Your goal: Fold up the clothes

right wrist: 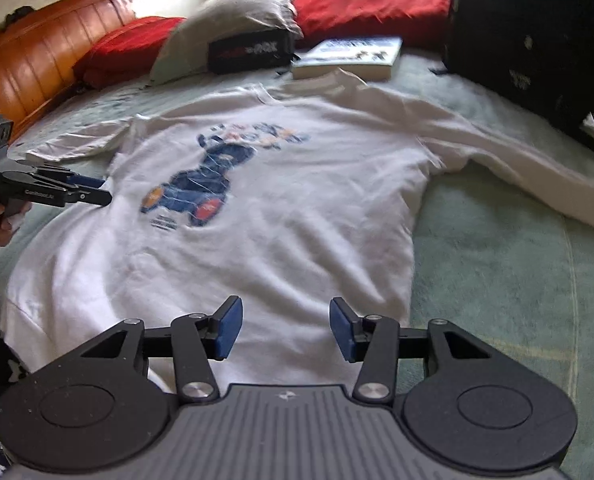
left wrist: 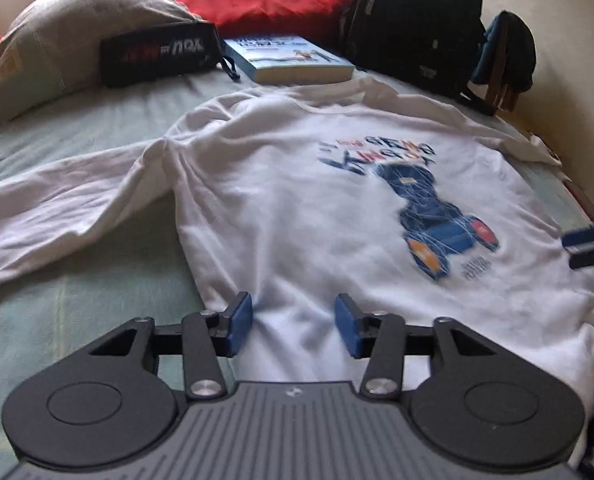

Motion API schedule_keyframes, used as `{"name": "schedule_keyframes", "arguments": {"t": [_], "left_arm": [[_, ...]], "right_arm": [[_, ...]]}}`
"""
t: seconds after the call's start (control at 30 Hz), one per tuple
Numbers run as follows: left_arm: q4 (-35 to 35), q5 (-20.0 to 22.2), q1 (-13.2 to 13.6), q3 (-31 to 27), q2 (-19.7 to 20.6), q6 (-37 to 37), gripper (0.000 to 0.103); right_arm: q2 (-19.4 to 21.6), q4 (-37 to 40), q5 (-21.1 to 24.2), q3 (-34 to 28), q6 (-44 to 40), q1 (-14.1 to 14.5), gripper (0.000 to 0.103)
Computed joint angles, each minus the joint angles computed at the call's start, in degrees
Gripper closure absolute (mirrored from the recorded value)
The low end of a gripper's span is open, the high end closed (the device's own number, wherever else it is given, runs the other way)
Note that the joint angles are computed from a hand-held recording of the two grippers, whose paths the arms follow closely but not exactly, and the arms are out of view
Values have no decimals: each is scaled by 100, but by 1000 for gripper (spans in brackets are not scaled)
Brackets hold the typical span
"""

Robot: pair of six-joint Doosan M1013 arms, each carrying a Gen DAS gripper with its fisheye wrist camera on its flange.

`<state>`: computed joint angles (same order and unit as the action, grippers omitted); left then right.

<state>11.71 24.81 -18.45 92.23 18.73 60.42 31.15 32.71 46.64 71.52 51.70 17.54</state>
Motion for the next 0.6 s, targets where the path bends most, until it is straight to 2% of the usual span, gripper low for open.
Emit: {"name": "schedule_keyframes", "arguments": {"t": [0.17,0.2,0.27,0.33,0.4,0.43,0.47,0.5,0.57,0.6], "left_arm": [[865,79,0,-115,36,-774,57],[803,-69,24,-64,-3,-660,57],[628,-83,60,-75,28,-436,54],[457,-77,95,-93,65,-219,53],[620,-32,110,-115,133,-402,52],[840,40,92,-133,136,-622,52],[1063,120,71,-152,136,-844,51],[1529,389,7,-213,146,-1270,51],[1828,681,-62,-242,100,-1496,53],[1930,684,-91,-188,32,-1560,56]], "right_arm": [[14,-152,-73,-32,34,56,48],[-22,-73,-120,2,-92,64,47],[-69,168,-117,65,-478,80,38],[-93,276,-121,116,-777,119,34],[-14,-78,81,33,-505,169,34],[0,-322,61,56,-430,188,34],[-51,-386,-163,194,-654,179,33],[-91,-402,-269,274,-768,147,32],[-129,-637,-269,267,-301,96,32],[-183,-760,-357,305,-192,112,32]]}}
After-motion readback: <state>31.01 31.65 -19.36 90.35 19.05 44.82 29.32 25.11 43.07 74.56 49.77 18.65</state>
